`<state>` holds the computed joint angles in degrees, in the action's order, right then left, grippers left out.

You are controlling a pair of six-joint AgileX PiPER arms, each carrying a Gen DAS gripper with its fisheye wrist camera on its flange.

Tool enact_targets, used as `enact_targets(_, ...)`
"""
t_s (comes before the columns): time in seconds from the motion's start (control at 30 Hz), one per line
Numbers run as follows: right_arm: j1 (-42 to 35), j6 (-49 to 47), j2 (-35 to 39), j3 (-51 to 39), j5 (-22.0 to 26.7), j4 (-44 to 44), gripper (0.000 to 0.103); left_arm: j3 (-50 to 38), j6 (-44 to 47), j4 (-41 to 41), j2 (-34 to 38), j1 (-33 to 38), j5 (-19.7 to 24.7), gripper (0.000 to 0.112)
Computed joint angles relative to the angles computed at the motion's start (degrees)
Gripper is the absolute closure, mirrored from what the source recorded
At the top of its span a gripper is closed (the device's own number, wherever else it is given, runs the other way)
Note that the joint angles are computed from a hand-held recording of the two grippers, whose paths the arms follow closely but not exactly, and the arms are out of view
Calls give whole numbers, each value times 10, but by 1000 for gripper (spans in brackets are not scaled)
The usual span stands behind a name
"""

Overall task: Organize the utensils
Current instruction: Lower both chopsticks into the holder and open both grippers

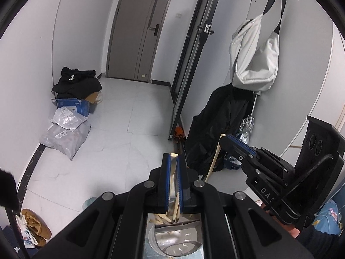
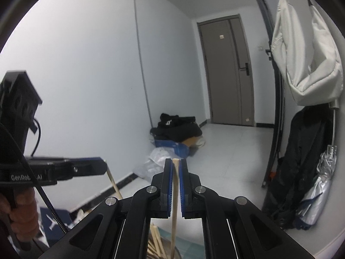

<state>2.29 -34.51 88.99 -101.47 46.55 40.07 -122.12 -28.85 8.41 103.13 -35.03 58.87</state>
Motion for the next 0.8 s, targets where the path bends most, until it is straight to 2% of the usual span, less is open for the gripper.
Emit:
enact_targets(0.27, -12, -53, -29, 62, -3, 24, 98, -11, 13, -11, 15, 3, 17, 110)
enact_targets(0.7, -31, -99, -43, 128, 31, 53, 98, 8, 21, -28, 35, -5, 19, 110)
enact_targets(0.8, -37, -98, -36, 133, 56, 62, 95, 7, 8, -15, 34, -6, 29, 109)
